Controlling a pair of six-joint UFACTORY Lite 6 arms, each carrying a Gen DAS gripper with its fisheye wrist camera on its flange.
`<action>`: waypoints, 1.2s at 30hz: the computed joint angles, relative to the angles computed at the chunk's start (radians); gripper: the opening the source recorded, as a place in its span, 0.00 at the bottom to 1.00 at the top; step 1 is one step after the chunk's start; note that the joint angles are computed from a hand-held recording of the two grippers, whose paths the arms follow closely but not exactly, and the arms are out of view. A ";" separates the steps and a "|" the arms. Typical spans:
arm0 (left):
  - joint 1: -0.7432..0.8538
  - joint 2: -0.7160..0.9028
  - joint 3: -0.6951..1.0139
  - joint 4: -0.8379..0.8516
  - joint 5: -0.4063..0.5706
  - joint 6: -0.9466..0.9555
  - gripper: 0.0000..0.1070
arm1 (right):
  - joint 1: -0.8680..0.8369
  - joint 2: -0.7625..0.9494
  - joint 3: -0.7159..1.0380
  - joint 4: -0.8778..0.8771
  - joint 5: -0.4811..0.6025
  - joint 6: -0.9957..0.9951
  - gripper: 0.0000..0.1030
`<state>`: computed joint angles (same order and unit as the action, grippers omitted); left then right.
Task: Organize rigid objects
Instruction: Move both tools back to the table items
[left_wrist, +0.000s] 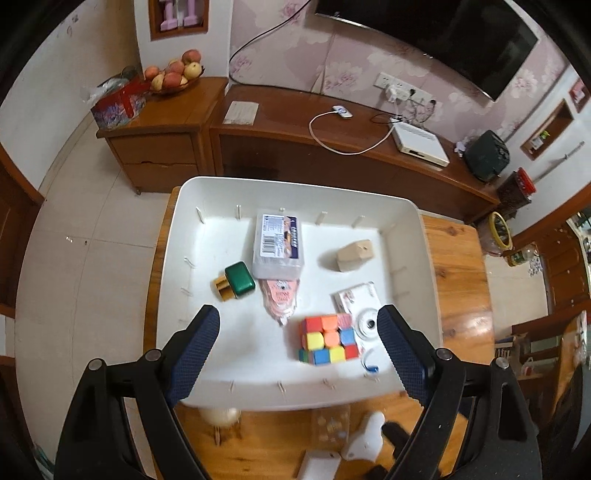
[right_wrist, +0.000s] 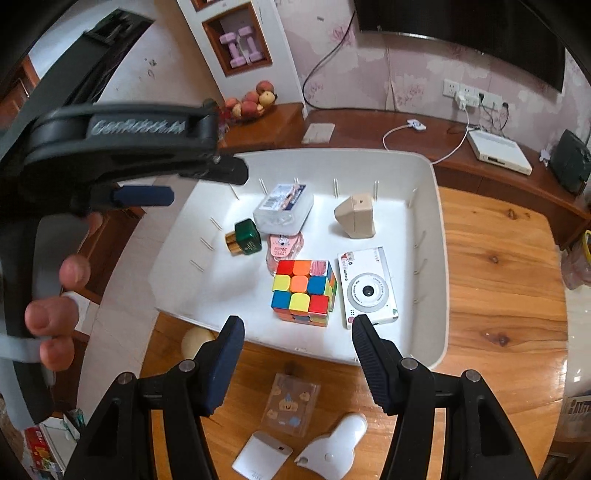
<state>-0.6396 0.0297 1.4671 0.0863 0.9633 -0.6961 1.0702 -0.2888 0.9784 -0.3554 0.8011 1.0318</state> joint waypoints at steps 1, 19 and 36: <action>-0.007 -0.013 0.001 0.001 0.008 -0.001 0.83 | 0.007 -0.012 0.000 -0.014 0.011 0.013 0.60; -0.094 -0.542 -0.445 -0.026 0.087 0.187 0.84 | 0.522 -0.038 0.086 -0.279 0.488 0.692 0.67; 0.021 -0.725 -1.006 -0.167 -0.210 0.530 0.84 | 0.773 0.407 0.177 -0.198 0.465 1.127 0.72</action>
<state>-0.6184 -0.6952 0.4612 -0.0810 0.7530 -0.1660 1.8434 0.1185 1.1558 -0.5538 1.2656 2.1584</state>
